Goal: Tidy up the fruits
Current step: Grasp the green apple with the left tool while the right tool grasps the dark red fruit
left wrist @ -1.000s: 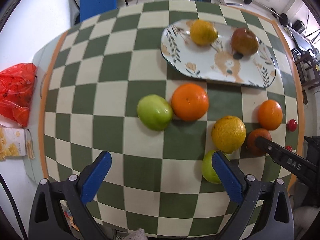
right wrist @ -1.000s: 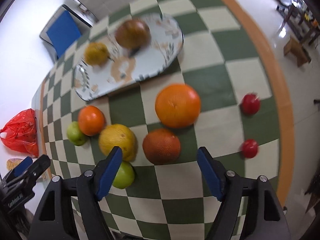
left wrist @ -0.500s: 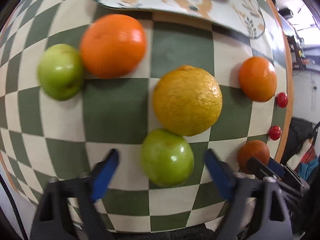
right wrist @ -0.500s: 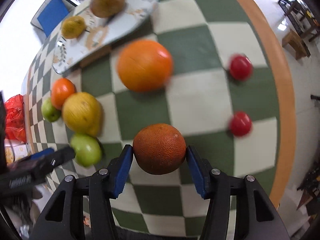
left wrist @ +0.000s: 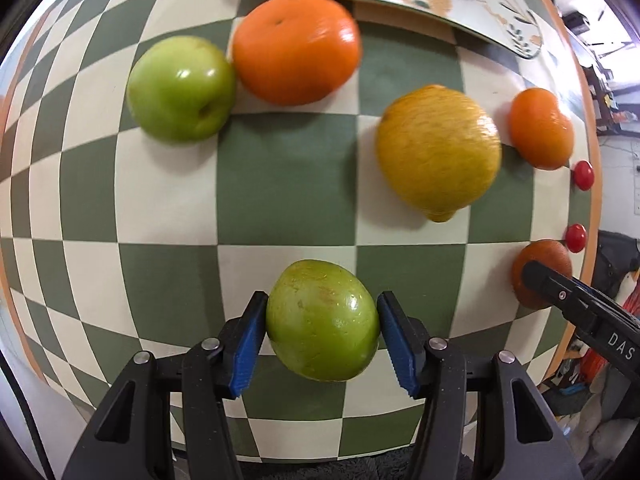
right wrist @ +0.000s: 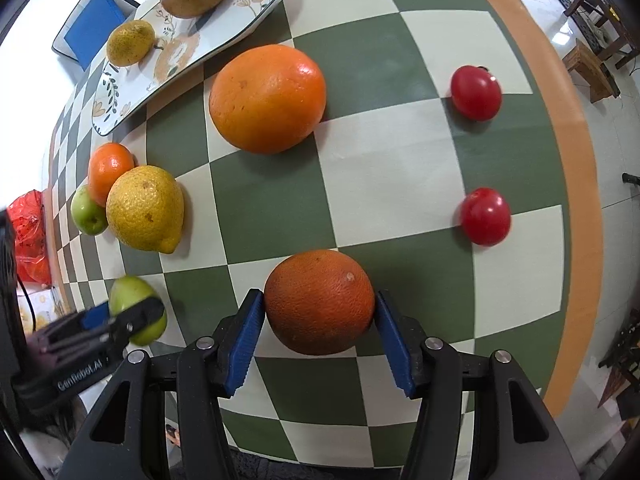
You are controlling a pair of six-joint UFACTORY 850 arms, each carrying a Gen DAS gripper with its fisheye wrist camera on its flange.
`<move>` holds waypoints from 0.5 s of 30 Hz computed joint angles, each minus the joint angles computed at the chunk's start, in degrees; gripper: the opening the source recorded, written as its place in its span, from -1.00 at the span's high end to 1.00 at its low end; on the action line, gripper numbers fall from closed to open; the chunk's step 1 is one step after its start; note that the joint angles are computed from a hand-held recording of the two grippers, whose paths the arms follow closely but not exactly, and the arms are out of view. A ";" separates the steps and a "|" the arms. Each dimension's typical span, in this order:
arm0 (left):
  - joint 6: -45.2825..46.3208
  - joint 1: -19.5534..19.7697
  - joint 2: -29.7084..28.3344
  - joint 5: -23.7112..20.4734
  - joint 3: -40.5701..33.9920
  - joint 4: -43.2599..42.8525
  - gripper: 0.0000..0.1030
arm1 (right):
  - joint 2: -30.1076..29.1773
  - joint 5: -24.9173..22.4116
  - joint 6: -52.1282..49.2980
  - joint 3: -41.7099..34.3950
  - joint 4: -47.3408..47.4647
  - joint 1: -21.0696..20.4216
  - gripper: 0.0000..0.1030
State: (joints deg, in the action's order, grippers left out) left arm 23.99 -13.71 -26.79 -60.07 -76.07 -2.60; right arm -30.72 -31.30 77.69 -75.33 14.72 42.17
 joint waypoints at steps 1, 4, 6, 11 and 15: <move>-0.13 0.09 -0.11 0.22 0.10 0.00 -0.03 | -0.27 -0.18 -0.17 -0.30 -0.09 -0.08 -0.16; -0.14 0.61 0.55 0.90 1.24 -0.87 -0.03 | -1.10 -0.57 -2.49 -0.92 1.51 -0.39 -0.15; 0.14 0.87 0.48 0.85 1.17 -1.28 -0.03 | -1.70 -1.08 -4.33 -1.37 2.91 -0.49 -0.11; 3.41 2.96 0.25 -2.85 -3.41 -4.83 -0.03 | -1.74 -2.85 -2.52 -2.69 -0.56 -0.10 -0.09; 5.99 3.62 -0.44 -5.11 -9.78 -9.58 -0.03 | 0.55 -2.25 1.22 -3.25 -5.74 -0.14 -0.09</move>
State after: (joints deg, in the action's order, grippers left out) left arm 29.98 -10.09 -27.23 -65.18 -85.84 -12.18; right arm -30.17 -33.55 78.91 -78.58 8.99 42.02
